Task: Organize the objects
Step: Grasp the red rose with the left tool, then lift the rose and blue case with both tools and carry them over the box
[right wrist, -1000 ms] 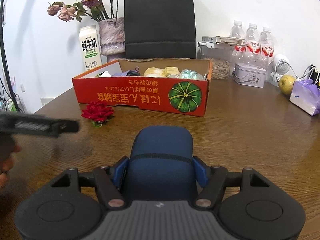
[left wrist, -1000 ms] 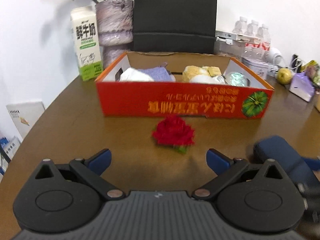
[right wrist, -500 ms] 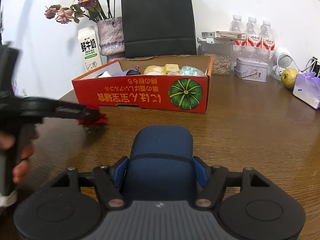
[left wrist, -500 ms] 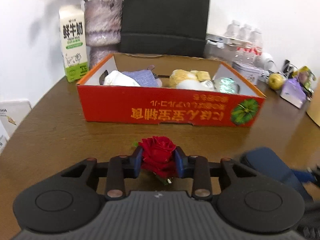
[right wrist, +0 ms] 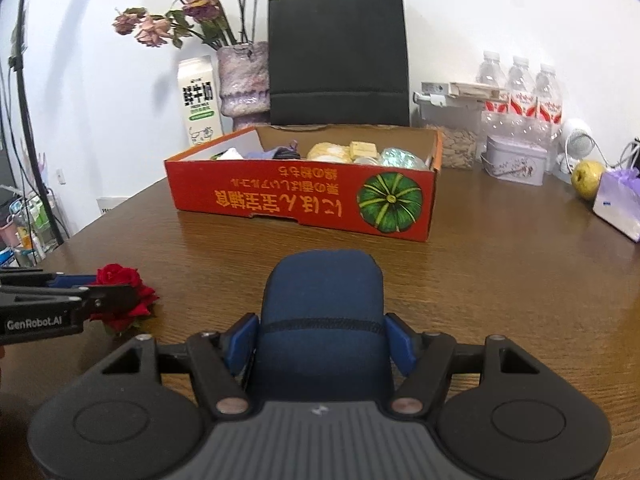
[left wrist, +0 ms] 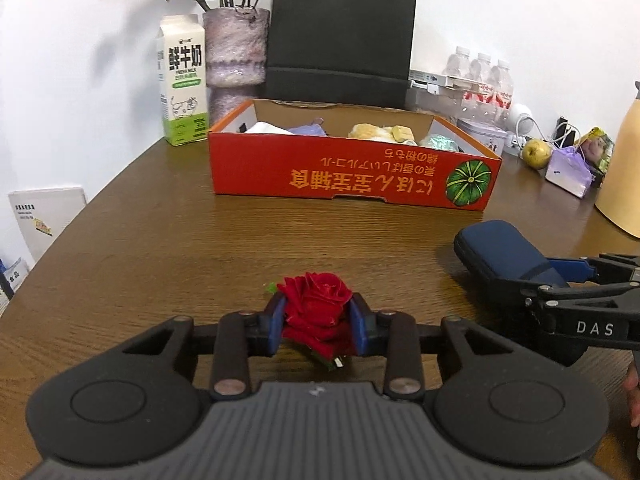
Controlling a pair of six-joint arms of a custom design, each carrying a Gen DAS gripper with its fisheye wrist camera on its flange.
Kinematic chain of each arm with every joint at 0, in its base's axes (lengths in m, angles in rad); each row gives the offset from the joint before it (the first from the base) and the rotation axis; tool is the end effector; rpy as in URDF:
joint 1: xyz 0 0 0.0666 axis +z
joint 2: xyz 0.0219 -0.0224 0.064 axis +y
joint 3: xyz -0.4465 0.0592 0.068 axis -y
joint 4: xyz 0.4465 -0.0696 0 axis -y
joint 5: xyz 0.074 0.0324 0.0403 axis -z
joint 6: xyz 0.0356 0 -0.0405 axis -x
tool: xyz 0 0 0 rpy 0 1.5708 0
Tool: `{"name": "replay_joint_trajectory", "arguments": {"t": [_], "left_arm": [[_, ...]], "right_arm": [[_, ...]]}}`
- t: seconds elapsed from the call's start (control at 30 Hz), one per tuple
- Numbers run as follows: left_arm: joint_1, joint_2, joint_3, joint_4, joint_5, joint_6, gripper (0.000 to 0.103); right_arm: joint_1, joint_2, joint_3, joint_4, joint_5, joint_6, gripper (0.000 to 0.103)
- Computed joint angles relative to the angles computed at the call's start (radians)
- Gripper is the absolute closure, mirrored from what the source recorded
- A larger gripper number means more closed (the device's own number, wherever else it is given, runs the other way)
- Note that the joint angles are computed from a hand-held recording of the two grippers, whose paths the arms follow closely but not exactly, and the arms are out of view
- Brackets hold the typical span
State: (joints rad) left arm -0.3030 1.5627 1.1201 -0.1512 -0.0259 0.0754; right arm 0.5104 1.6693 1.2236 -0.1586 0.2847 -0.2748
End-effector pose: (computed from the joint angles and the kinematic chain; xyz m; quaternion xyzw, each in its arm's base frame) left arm 0.5542 -0.1727 0.3249 0.0942 0.8779 -0.0770 0.4630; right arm 0.5506 0.2964 0.3141 -0.0376 0.8782 0.0599 0.4730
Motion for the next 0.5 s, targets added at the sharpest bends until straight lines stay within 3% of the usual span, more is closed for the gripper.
{"name": "replay_joint_trajectory", "arguments": {"t": [0.5], "left_arm": [[-0.008, -0.031, -0.043, 0.045, -0.030, 0.014, 0.069]], "right_arm": [[0.045, -0.017, -0.016, 0.030, 0.031, 0.016, 0.037]]}}
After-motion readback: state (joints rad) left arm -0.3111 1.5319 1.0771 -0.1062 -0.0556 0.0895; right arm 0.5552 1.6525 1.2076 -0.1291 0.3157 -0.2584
